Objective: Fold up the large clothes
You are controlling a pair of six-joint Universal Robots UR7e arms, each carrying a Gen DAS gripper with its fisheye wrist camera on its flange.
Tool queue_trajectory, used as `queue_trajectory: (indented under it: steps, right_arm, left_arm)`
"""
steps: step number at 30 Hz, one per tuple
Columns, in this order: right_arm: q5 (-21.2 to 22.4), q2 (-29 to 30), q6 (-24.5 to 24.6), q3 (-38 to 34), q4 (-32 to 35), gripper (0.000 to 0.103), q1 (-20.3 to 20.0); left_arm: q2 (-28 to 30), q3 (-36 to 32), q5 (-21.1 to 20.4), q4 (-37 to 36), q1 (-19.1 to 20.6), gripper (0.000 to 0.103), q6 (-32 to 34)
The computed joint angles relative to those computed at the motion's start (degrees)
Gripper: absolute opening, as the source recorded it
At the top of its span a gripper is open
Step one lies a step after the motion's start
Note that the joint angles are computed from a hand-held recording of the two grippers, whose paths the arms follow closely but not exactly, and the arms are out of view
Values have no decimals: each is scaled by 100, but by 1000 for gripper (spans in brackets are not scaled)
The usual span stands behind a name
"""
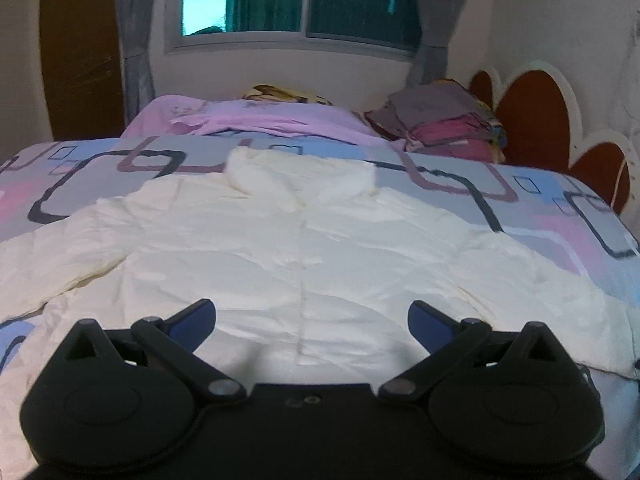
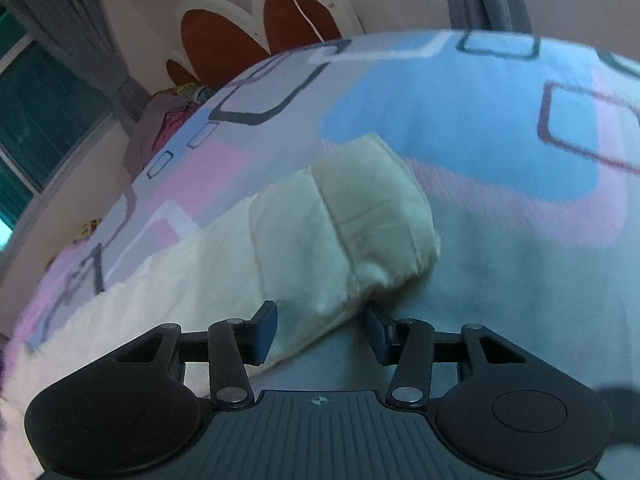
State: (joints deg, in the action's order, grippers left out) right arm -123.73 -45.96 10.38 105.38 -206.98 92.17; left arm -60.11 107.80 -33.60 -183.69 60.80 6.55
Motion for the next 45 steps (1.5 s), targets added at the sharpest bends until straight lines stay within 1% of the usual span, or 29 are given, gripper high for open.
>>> queue_trajectory:
  steps: [3, 4, 6, 7, 8, 9, 10, 11, 12, 15, 16, 18, 19, 20, 23, 26, 29, 31, 34, 36, 38, 39, 40, 41, 42, 43, 45]
  right_arm:
    - [-19, 55, -8, 54, -340, 48, -44]
    - [-54, 155, 56, -103, -413, 48, -69]
    - [-166, 189, 297, -223, -415, 48, -77]
    - [-286, 267, 326, -383, -334, 48, -46]
    - [-401, 321, 278, -512, -245, 45, -13]
    - [-458, 349, 192, -594, -150, 25, 17]
    - [-442, 415, 104, -713, -74, 12, 29]
    - [-497, 458, -19, -783, -45, 10, 64]
    - [-603, 530, -212, -889, -37, 5, 123]
    - [-774, 784, -1172, -1183, -373, 4, 419]
    - [-796, 900, -1589, -1305, -503, 4, 567]
    - [-670, 1123, -2369, -1504, -748, 4, 832]
    - [-515, 1265, -2757, -1638, -798, 4, 990]
    - [-387, 1385, -2972, -1765, -743, 4, 1124]
    - [23, 1794, -3410, -2204, -333, 4, 1492]
    - [417, 2208, -3561, -2591, 254, 4, 1799]
    - [705, 2638, -3669, -3026, 911, 4, 2015]
    - [836, 2974, -3729, -3403, 1391, 4, 2114]
    - [904, 3475, -3721, -3936, 2029, 4, 2219]
    - [871, 3745, -3800, -4162, 2320, 4, 2305]
    - [915, 3928, -3924, -4347, 2656, 5, 2282]
    - [743, 4062, -4098, -4483, 2763, 18, 2340]
    - [525, 4186, -4384, -4621, 2637, 51, 2365]
    - [469, 4233, -4708, -4583, 2271, 70, 2395]
    - [652, 4114, -4861, -4313, 1878, 88, 2389]
    - [863, 3925, -4852, -4024, 1725, 88, 2334]
    - [752, 3672, -4707, -3717, 1691, 88, 2302]
  left_arm:
    - [-100, 8, -77, -96, 117, 103, 86]
    - [-133, -15, -128, -56, 176, 103, 100]
    - [-205, -57, -197, 87, 266, 103, 85]
    - [-278, -72, -282, 214, 315, 103, 53]
    - [-314, -86, -291, 217, 345, 103, 77]
    - [-341, -98, -304, 190, 376, 103, 150]
    - [-394, -100, -356, 236, 411, 103, 201]
    - [-452, -102, -420, 305, 446, 103, 223]
    - [-506, -84, -450, 314, 466, 102, 266]
    - [-739, -15, -628, 493, 528, 101, 409]
    - [-773, -10, -631, 461, 537, 101, 491]
    - [-823, -22, -629, 335, 579, 101, 650]
    - [-854, -33, -672, 317, 609, 101, 664]
    - [-885, -46, -723, 297, 645, 101, 657]
    - [-963, -78, -854, 196, 735, 101, 664]
    - [-1007, -96, -947, 31, 801, 101, 761]
    - [-1117, -156, -1119, 232, 912, 100, 707]
    - [-1211, -155, -1216, 316, 991, 100, 731]
    - [-1378, -95, -1407, 401, 1135, 100, 689]
    - [-1454, -78, -1477, 550, 1221, 100, 572]
    - [-1504, -91, -1660, 716, 1312, 100, 490]
    - [-1504, -112, -1742, 813, 1349, 100, 430]
    - [-1513, -139, -1853, 912, 1395, 100, 390]
    - [-1501, -181, -2006, 1023, 1442, 101, 332]
    - [-1465, -243, -2164, 1115, 1491, 101, 282]
    - [-1414, -305, -2309, 1200, 1531, 101, 241]
    - [-1228, -485, -2577, 1387, 1604, 100, 165]
